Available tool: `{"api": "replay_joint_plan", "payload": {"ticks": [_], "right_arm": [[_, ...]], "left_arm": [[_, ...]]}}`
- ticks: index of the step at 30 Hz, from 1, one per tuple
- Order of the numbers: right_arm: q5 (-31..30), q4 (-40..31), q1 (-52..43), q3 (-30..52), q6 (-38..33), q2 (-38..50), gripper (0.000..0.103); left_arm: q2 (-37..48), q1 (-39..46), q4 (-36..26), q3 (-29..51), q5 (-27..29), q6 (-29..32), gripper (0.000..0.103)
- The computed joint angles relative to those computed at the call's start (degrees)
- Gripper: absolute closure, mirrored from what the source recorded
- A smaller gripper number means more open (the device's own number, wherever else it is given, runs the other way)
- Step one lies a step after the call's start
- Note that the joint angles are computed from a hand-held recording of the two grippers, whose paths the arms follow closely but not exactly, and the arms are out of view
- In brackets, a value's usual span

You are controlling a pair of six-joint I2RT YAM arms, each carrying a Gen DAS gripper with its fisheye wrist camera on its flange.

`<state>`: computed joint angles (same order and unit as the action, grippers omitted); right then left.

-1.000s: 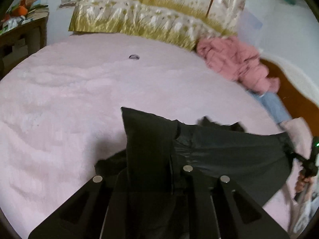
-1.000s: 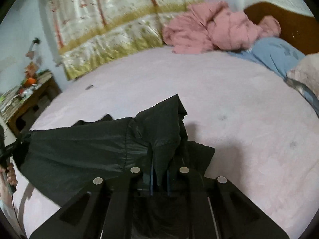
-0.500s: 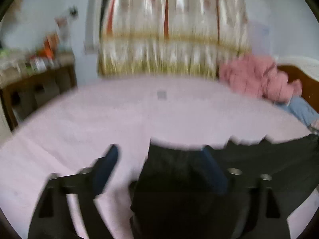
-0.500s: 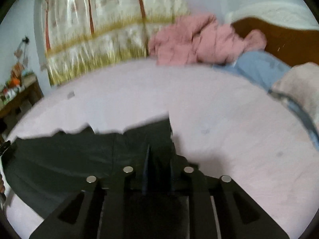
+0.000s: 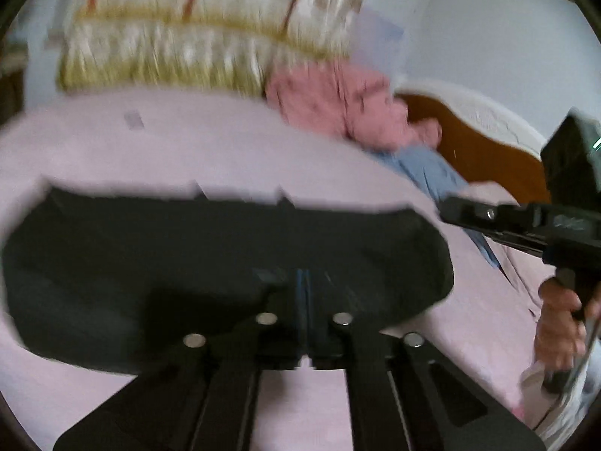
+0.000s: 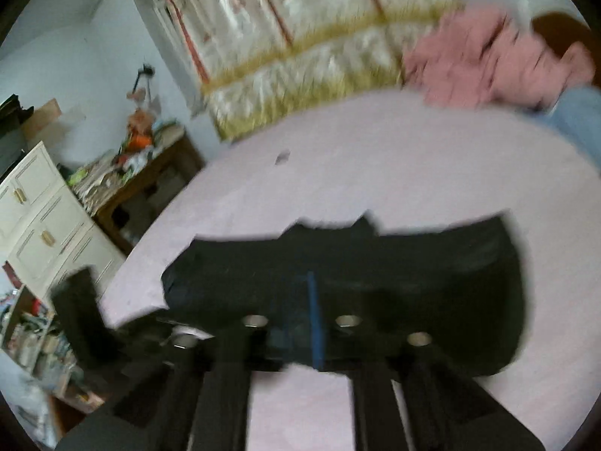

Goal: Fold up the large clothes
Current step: 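Lift the coat edge with both grippers and fold it over onto the coat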

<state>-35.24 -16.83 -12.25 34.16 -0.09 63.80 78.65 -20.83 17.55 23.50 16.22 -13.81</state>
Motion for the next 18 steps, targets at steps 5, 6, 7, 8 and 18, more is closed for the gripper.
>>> {"api": "replay_joint_plan", "payload": {"ticks": [5,6,7,8,18], "right_arm": [[8.92,10.01,13.04,1.16,8.38,15.4,0.097],[11.13,11.53,14.97,2.3,9.17,19.5,0.097],[12.19,13.04,16.51,3.53,9.46,24.0,0.097],[11.99,14.54,17.7,4.32,9.31,28.23,0.097],[18.25,17.43,20.2,20.33,12.93,51.93,0.103]], "left_arm": [[20.37,-0.75,6.57,7.49,2.73,-6.56,0.103],[22.3,-0.1,7.52,8.07,4.12,-7.03,0.103],[24.09,0.39,8.53,8.47,5.3,-7.01,0.102],[25.5,0.39,10.91,7.75,5.64,-7.31,0.102],[32.41,1.27,13.44,9.12,9.51,-10.56,0.099]]}}
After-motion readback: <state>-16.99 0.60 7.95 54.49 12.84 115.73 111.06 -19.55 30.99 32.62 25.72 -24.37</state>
